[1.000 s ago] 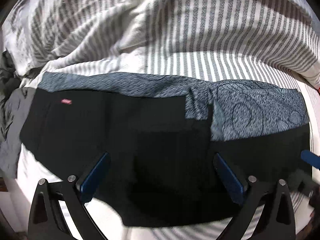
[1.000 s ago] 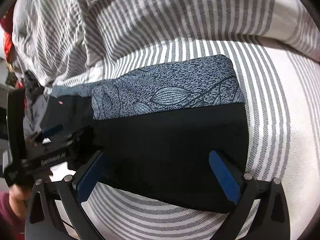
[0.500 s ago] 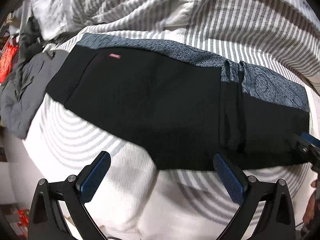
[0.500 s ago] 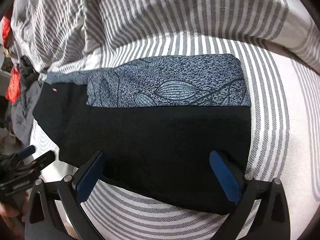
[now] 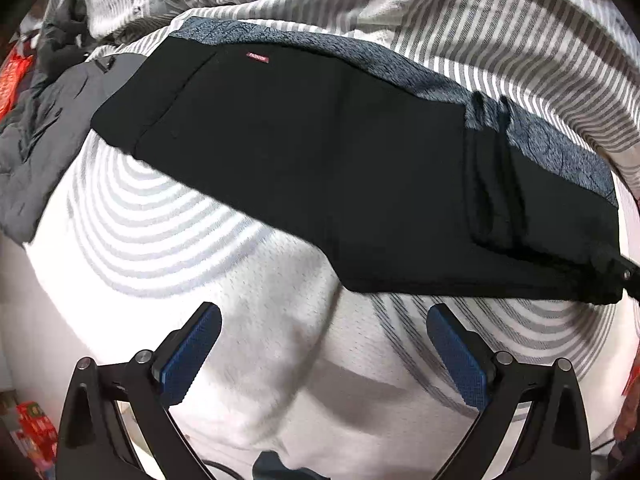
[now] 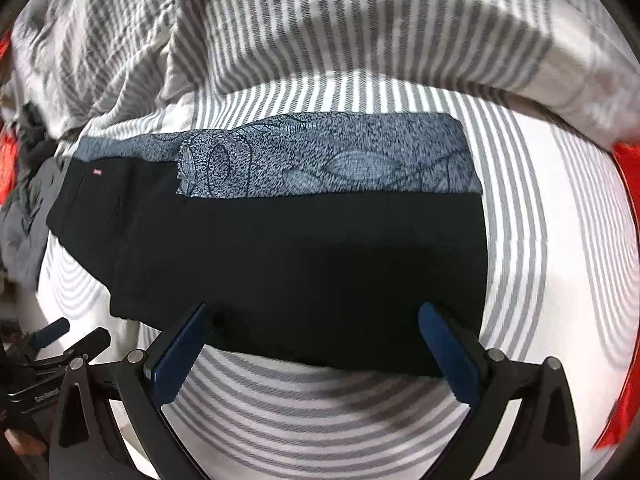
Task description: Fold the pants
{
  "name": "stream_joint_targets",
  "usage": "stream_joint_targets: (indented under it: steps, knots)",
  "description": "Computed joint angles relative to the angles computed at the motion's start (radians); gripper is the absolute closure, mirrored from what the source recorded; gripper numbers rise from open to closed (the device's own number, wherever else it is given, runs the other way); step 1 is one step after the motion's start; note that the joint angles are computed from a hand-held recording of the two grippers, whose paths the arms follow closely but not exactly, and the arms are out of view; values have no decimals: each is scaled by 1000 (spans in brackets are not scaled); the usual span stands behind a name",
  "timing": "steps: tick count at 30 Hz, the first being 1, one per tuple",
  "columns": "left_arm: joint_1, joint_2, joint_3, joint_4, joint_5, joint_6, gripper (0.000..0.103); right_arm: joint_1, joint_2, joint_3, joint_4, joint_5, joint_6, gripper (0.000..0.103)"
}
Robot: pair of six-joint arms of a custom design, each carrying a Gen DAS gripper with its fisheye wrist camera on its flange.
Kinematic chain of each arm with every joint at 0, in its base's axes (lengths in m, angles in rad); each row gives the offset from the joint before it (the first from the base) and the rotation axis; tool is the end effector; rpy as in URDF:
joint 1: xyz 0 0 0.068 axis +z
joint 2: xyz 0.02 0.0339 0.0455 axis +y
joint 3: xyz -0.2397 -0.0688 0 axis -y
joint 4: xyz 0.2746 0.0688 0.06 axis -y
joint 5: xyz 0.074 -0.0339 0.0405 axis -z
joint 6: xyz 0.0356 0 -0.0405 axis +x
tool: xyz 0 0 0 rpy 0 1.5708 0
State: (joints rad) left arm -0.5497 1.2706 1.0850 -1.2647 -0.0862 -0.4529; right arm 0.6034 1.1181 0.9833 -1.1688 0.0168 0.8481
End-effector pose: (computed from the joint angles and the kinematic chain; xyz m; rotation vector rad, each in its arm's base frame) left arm 0.2090 -0.1245 0.2421 0.1371 2.9914 0.0264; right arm 0.1850 0.1268 0.2459 0.3597 2.8986 0.2422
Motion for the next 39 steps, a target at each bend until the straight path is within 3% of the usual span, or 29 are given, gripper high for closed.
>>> stream_joint_targets:
  steps: [7,14,26,30,39]
  knots:
    - [314,10,38,42,109,257,0,185,135,143,-31,51,257,0]
    - [619,108,82,91,207,394,0,279,427,392,-4,42,249,0]
    - [812,286,178,151,322,443,0,219,823,779,1,7,99,2]
    - [835,340,210,151,364,453,0,177,953,814,23,-113,100,36]
    - [899,452,283,148,513,414,0,226,1065,952,-66,-54,5,24]
